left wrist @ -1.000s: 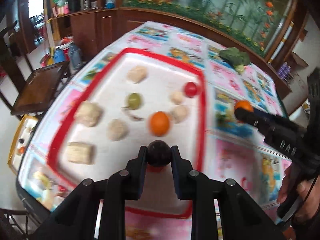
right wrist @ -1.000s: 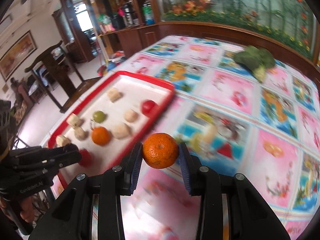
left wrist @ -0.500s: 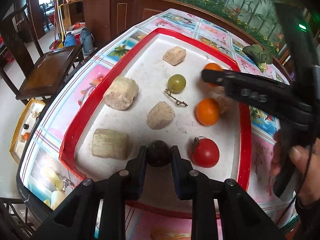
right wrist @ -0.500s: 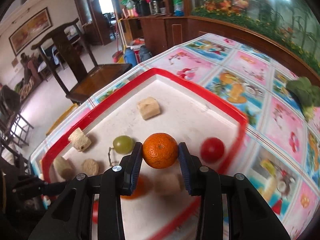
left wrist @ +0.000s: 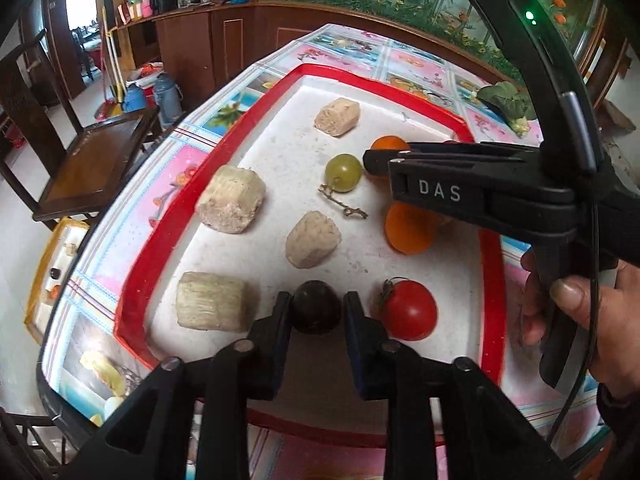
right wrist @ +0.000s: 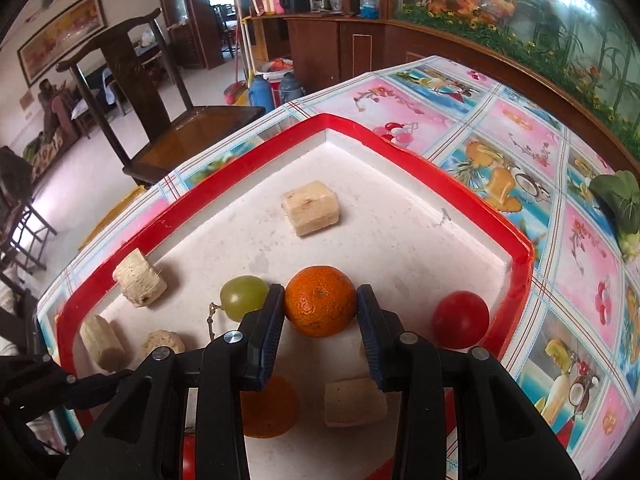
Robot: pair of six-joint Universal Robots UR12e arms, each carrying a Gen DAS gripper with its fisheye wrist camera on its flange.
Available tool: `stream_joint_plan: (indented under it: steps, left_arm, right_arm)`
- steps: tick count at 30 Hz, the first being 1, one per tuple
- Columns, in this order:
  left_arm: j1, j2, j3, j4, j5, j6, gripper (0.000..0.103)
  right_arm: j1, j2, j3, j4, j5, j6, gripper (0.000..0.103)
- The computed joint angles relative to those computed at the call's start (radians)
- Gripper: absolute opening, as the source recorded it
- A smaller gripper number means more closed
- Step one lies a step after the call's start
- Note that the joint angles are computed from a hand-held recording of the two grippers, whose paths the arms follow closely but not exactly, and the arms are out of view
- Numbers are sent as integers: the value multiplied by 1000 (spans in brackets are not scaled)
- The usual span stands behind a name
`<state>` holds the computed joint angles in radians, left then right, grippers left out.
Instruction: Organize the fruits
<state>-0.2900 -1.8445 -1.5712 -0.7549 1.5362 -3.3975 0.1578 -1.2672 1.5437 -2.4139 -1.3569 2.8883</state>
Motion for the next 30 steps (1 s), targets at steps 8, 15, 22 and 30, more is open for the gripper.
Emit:
stream_joint_plan:
  steps: [8, 15, 22, 30]
  left_arm:
    - [-1, 5, -6, 0, -1, -18, 57]
    - [1, 36, -34, 34, 20, -127, 57]
    - [-57, 80, -70, 60, 184, -270, 76]
    - [-140, 94, -74, -46, 303, -344, 90]
  right_arm:
    - [-2, -18, 2, -4, -25, 17, 40]
    - [-28, -81, 42, 29, 23, 36, 43]
    - [-57, -222, 184, 23, 21, -30, 80]
    - [-86, -321, 303, 45, -24, -39, 89]
